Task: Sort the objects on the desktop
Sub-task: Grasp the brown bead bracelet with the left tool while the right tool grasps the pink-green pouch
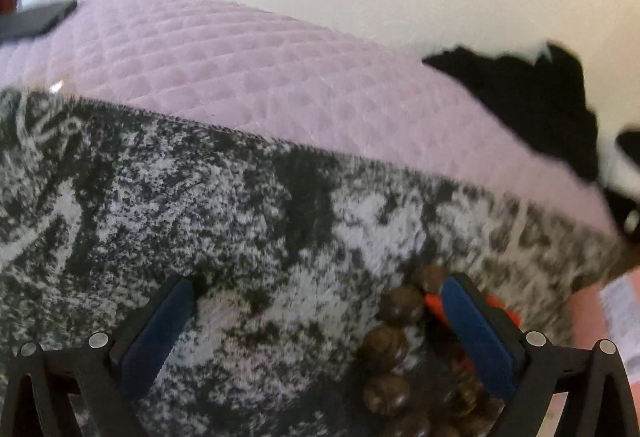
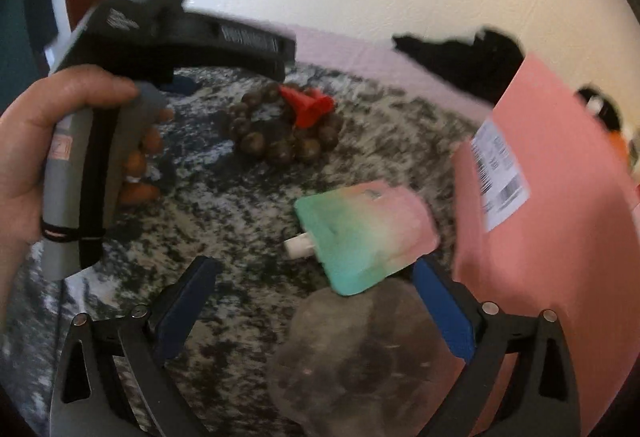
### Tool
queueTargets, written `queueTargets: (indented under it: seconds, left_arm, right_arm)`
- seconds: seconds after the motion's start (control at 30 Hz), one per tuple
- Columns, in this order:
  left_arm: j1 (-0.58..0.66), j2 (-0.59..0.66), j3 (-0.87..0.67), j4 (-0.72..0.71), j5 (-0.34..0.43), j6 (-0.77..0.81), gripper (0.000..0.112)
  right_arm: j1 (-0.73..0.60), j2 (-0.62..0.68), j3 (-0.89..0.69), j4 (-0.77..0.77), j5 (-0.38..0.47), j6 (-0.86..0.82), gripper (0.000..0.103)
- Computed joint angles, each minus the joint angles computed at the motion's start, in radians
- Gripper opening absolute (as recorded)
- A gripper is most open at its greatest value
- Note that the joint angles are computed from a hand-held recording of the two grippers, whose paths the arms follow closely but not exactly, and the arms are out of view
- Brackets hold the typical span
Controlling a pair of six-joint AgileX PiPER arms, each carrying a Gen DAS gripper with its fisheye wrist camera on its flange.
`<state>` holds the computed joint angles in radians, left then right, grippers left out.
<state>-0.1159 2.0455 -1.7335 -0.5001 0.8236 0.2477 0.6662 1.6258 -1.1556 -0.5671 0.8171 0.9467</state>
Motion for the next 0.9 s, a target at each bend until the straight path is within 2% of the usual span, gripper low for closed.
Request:
queueTargets:
  seconds: [0.1, 0.2, 0.23, 0.37, 0.4, 0.43, 0.47, 0.53, 0.6, 0.7, 0.83, 0.9]
  left_arm:
    - [-0.027, 0.017, -0.042, -0.033, 0.066, 0.049, 0.102]
    - [-0.096, 0.011, -0.038, 0.022, 0.059, 0.049, 0.102]
    - [-0.124, 0.01, -0.035, 0.059, 0.047, 0.036, 0.102]
    - [-0.254, 0.008, 0.01, 0.351, -0.066, -0.122, 0.101]
    - [-0.264, 0.0, 0.03, 0.381, -0.092, -0.146, 0.098]
    - [-0.259, -0.013, 0.039, 0.371, -0.101, -0.149, 0.081]
    - [-0.242, -0.027, 0.048, 0.322, -0.106, -0.116, 0.045]
    - [-0.177, -0.033, 0.044, 0.147, -0.068, -0.008, 0.025]
    - [-0.122, -0.044, 0.07, 0.044, -0.057, 0.08, 0.02]
    - [-0.04, -0.089, 0.17, -0.075, -0.083, 0.196, 0.019]
    - [0.093, -0.12, 0.279, -0.271, -0.052, 0.376, 0.019]
    - [0.125, -0.134, 0.313, -0.303, -0.043, 0.423, 0.019]
  right_arm:
    - [-0.028, -0.002, 0.017, 0.027, -0.038, 0.006, 0.101]
    - [-0.019, 0.006, 0.02, -0.001, -0.043, 0.047, 0.101]
    - [-0.017, 0.009, 0.024, -0.015, -0.048, 0.062, 0.101]
    - [-0.006, 0.026, 0.049, -0.096, -0.077, 0.137, 0.101]
    - [-0.004, 0.033, 0.056, -0.12, -0.085, 0.159, 0.101]
    - [-0.009, 0.031, 0.064, -0.129, -0.101, 0.175, 0.101]
    - [-0.023, 0.018, 0.075, -0.116, -0.13, 0.181, 0.101]
    - [-0.051, -0.006, 0.097, -0.086, -0.188, 0.189, 0.101]
    - [-0.087, -0.031, 0.118, -0.033, -0.251, 0.176, 0.1]
    - [-0.174, -0.071, 0.138, 0.185, -0.351, 0.032, 0.1]
    - [-0.244, -0.078, 0.137, 0.371, -0.428, -0.038, 0.1]
    - [-0.281, -0.06, 0.139, 0.474, -0.474, -0.066, 0.099]
